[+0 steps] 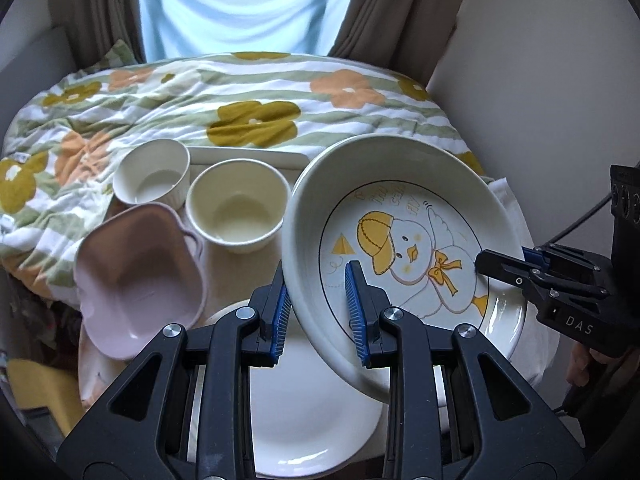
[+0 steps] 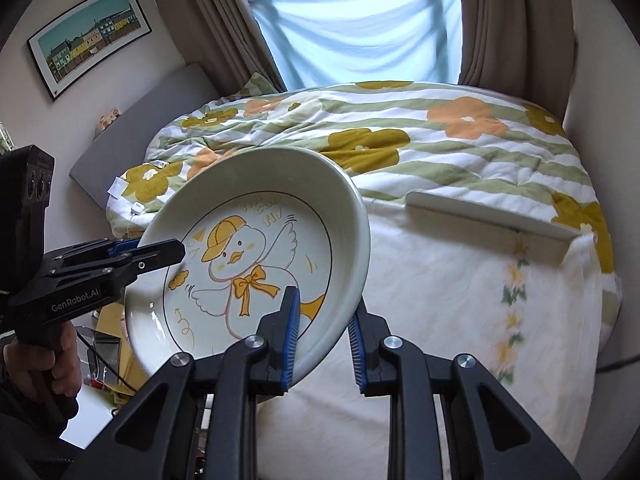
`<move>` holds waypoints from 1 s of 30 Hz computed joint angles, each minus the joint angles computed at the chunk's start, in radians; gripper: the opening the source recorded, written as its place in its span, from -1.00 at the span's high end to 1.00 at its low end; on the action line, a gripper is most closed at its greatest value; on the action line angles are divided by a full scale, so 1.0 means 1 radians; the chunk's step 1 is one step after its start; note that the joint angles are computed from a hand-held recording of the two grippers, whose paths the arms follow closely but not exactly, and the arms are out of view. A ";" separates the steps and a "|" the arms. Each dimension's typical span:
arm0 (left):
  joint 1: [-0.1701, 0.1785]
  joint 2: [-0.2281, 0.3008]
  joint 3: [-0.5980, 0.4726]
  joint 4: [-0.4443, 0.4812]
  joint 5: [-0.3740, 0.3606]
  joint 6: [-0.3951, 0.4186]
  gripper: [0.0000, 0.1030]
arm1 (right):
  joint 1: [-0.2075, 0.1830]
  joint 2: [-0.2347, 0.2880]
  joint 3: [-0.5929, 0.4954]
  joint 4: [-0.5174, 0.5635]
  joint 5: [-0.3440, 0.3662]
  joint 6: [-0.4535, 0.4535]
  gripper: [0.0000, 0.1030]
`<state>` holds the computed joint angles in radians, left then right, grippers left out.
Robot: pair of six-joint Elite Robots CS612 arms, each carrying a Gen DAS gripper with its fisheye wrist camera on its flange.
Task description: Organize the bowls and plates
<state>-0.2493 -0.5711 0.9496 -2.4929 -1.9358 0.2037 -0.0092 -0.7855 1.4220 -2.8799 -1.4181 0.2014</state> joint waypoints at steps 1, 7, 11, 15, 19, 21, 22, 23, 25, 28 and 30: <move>0.008 -0.007 0.014 0.004 -0.005 0.017 0.54 | 0.009 -0.001 0.008 -0.006 -0.008 0.015 0.58; 0.043 -0.028 0.073 0.050 0.001 0.106 0.54 | 0.057 0.001 0.041 -0.012 -0.036 0.102 0.58; 0.054 -0.025 0.093 0.076 0.016 0.128 0.54 | 0.077 0.009 0.046 0.023 -0.040 0.119 0.58; 0.059 -0.013 0.093 0.100 0.029 0.130 0.54 | 0.085 0.023 0.036 0.055 -0.042 0.110 0.58; 0.055 0.006 0.077 0.116 0.055 0.129 0.54 | 0.090 0.036 0.023 0.075 -0.053 0.087 0.58; 0.055 0.014 0.073 0.118 0.059 0.128 0.54 | 0.091 0.041 0.016 0.082 -0.064 0.074 0.58; 0.053 0.015 0.073 0.119 0.063 0.126 0.54 | 0.092 0.044 0.014 0.086 -0.071 0.069 0.58; 0.052 0.017 0.072 0.120 0.069 0.126 0.54 | 0.092 0.046 0.011 0.088 -0.075 0.065 0.58; 0.048 0.019 0.074 0.120 0.087 0.123 0.54 | 0.095 0.048 0.007 0.092 -0.085 0.057 0.58; 0.042 0.022 0.079 0.120 0.114 0.120 0.54 | 0.100 0.049 0.004 0.097 -0.098 0.040 0.58; 0.039 0.022 0.083 0.118 0.129 0.121 0.54 | 0.101 0.049 0.001 0.100 -0.100 0.027 0.58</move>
